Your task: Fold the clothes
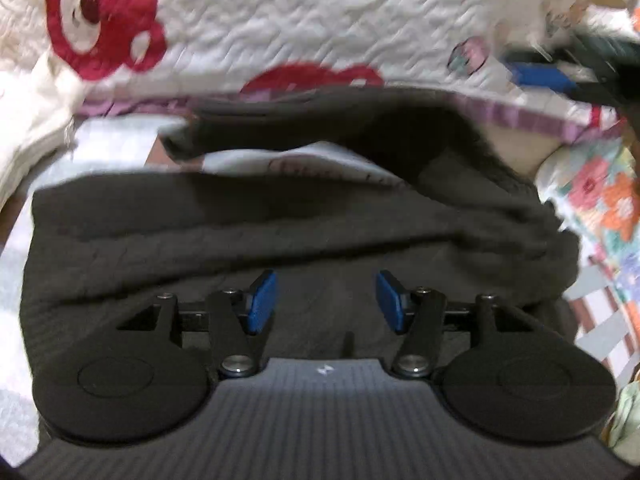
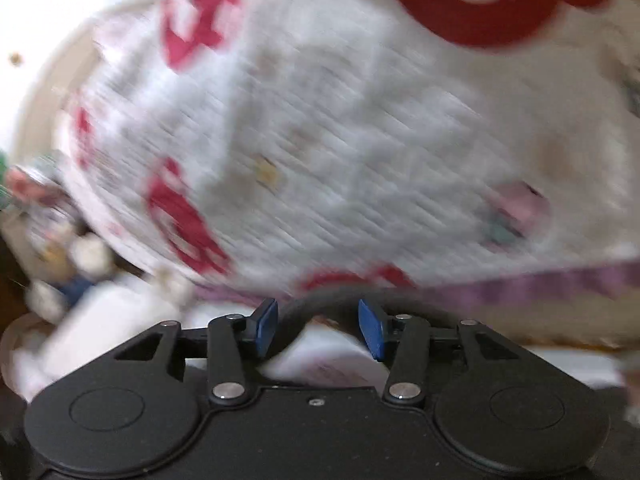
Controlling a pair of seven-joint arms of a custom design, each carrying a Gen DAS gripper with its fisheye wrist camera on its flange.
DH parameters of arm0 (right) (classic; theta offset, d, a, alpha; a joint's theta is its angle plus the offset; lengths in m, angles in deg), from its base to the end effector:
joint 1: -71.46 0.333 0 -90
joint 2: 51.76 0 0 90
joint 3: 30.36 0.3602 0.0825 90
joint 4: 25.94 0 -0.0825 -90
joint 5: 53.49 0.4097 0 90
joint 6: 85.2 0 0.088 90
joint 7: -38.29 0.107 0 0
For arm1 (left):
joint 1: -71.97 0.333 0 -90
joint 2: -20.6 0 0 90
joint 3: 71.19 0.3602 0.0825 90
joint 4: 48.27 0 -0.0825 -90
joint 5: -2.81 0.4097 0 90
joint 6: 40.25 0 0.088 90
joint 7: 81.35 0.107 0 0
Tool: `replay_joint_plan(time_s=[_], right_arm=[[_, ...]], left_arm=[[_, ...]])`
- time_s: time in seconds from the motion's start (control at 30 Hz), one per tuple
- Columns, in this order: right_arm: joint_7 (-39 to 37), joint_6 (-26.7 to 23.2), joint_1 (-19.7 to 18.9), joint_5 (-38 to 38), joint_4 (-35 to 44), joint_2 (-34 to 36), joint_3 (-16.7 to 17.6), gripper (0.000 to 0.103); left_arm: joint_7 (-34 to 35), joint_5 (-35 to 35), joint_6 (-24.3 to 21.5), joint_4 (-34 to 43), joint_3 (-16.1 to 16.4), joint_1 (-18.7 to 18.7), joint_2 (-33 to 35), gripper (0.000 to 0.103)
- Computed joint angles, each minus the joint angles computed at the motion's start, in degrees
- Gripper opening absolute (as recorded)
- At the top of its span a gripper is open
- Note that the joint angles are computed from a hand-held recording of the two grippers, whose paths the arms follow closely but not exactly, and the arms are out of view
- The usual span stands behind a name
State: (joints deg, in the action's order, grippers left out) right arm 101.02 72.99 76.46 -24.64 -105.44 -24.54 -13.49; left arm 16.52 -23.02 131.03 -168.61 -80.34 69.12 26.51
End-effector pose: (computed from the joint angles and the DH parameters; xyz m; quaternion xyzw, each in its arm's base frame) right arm 0.7575 0.2197 0.5829 -0.7252 0.4920 -0.1516 0.4573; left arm 0.6251 -0.0982 0.4883 -0.6757 0.6242 -0.3565 0.1634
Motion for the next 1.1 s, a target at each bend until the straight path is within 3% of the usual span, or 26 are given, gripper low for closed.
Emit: replay_joint_plan(time_s=[0.1,0.2,0.27,0.37,0.43,0.63,0.73,0.83,0.97,1.0,1.03,1.07,1.1], right_arm=[[2.8,4.3,-1.0,-0.7,-12.5,-6.0,-3.6,0.052],[10.8,7.1,-0.1,-7.0,-23.0,-10.4,-9.9,0.052],[15.1,8.2,-1.8,-7.1,-27.9,-12.5,-11.0,0.052],[12.1,10.1,-8.3,5.2,-33.9,-15.5,-6.5,0.052],[7.3,10.7,-10.6,14.5,-36.8,-17.1,-5.0,0.056],[4.5,9.2,-8.5,23.5,-42.1,-19.7,-7.8,0.059],[0.8,7.2,-8.0,32.2,-42.0,-19.3,-8.7,0.06],[-2.6,7.2,-6.7,38.8,-41.9,-18.6,-9.8,0.065],[-8.2,9.2,-4.8,44.1,-40.3,-16.7,-10.6,0.069],[-11.0,9.3,-4.8,47.0,-39.8,-16.5,-10.2,0.063],[-17.6,8.1,-5.3,53.3,-38.9,-16.4,-9.5,0.03],[-23.6,6.6,-5.4,59.0,-38.2,-16.4,-9.5,0.013],[-28.9,4.8,-5.3,64.0,-37.6,-16.3,-9.7,0.013]], left_arm=[[-3.2,5.3,-2.7,0.6,1.4,-0.7,-0.1,0.055],[-3.5,5.1,-4.0,1.2,1.0,-0.6,-0.1,0.057],[-3.0,4.6,-4.9,1.7,0.6,-0.6,0.1,0.057],[3.0,0.3,-5.9,2.2,-1.5,-0.4,0.6,0.057],[7.2,-2.5,-6.8,2.5,-2.6,-0.7,0.8,0.057],[16.4,-5.7,-9.7,2.0,-3.9,-2.8,0.1,0.057],[18.6,-6.1,-11.8,0.8,-3.6,-3.8,-1.5,0.057],[11.5,2.0,-11.5,-1.4,-2.0,-5.3,-3.3,0.061],[-10.5,29.0,-12.7,-2.8,0.5,-6.1,-4.5,0.062],[-15.1,34.0,-13.8,-2.8,0.7,-6.0,-4.8,0.062],[-18.5,36.2,-14.7,-3.0,0.8,-5.6,-5.0,0.062],[-21.1,37.3,-15.3,-3.3,0.8,-5.2,-5.4,0.062],[-23.7,38.5,-15.8,-3.7,0.8,-4.8,-6.0,0.062]])
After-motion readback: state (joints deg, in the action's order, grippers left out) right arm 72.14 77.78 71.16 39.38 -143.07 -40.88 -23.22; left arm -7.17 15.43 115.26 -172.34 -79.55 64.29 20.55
